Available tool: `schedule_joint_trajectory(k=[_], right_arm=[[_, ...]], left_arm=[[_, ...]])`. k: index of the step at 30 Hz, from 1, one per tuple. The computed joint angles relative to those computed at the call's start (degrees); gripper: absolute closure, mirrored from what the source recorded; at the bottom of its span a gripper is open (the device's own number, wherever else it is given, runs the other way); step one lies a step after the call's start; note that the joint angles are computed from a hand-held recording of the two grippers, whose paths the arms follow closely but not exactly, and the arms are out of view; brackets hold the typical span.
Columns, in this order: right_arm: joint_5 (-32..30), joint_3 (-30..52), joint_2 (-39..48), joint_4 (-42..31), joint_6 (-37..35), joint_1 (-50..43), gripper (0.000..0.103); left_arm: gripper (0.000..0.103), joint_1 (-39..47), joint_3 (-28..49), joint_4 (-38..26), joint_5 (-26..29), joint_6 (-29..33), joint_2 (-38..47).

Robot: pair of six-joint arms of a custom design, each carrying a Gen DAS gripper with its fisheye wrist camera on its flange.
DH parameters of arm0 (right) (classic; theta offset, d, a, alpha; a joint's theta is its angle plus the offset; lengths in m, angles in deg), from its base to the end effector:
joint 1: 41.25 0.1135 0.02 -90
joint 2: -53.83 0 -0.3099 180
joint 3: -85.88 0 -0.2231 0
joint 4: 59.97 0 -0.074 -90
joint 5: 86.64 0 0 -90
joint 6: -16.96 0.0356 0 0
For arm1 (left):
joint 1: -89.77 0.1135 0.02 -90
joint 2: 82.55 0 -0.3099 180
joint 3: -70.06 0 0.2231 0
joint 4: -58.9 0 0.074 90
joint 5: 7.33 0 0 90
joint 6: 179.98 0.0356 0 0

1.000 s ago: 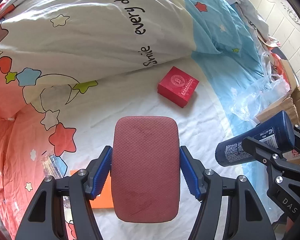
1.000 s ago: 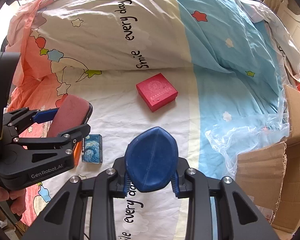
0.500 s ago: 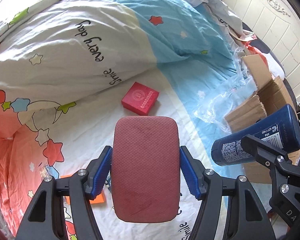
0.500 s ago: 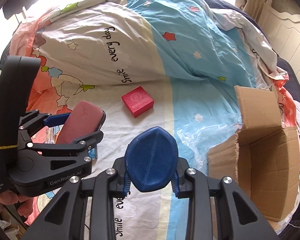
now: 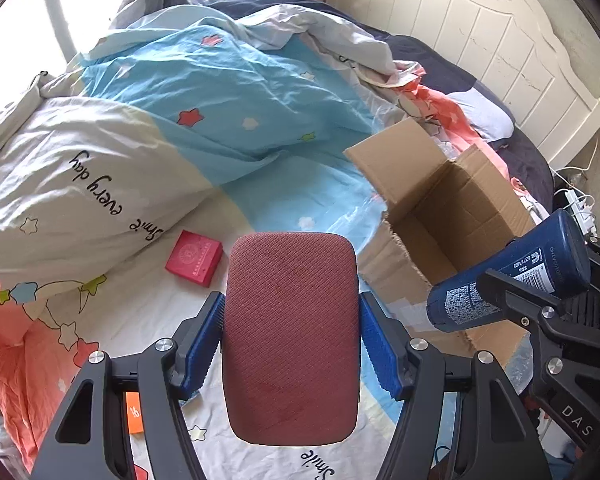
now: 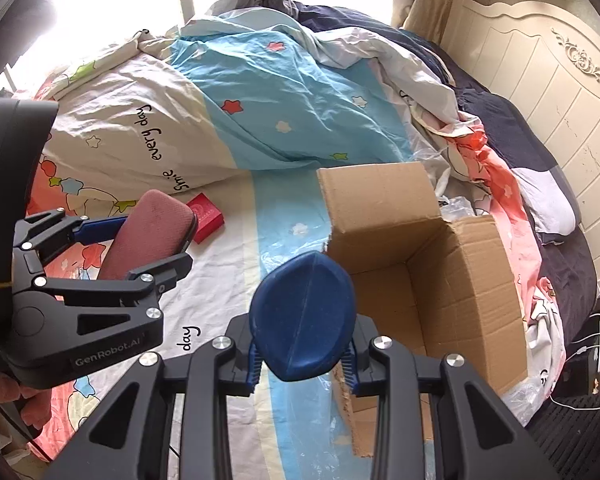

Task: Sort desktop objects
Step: 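Carry the wallet and shampoo bottle with both tools over the cardboard box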

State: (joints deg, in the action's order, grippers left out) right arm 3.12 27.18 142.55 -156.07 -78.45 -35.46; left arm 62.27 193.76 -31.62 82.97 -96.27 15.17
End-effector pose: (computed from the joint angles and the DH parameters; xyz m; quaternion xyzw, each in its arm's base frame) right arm 0.2486 0.0254 0.4454 -0.0955 0.9687 0.0028 0.2290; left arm 0.2743 -0.1430 0.4194 0.1801 0.9586 -0.0665 0.2101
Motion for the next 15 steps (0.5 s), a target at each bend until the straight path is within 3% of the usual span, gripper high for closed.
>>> schedule_joint_trajectory(k=[15], right_arm=[[-3.38,3.08,1.79,-5.22,-10.89,-19.1,0.073]], left_arm=[[0.036,-13.75,24.36,-9.99,-3.26,-1.57,14.52]])
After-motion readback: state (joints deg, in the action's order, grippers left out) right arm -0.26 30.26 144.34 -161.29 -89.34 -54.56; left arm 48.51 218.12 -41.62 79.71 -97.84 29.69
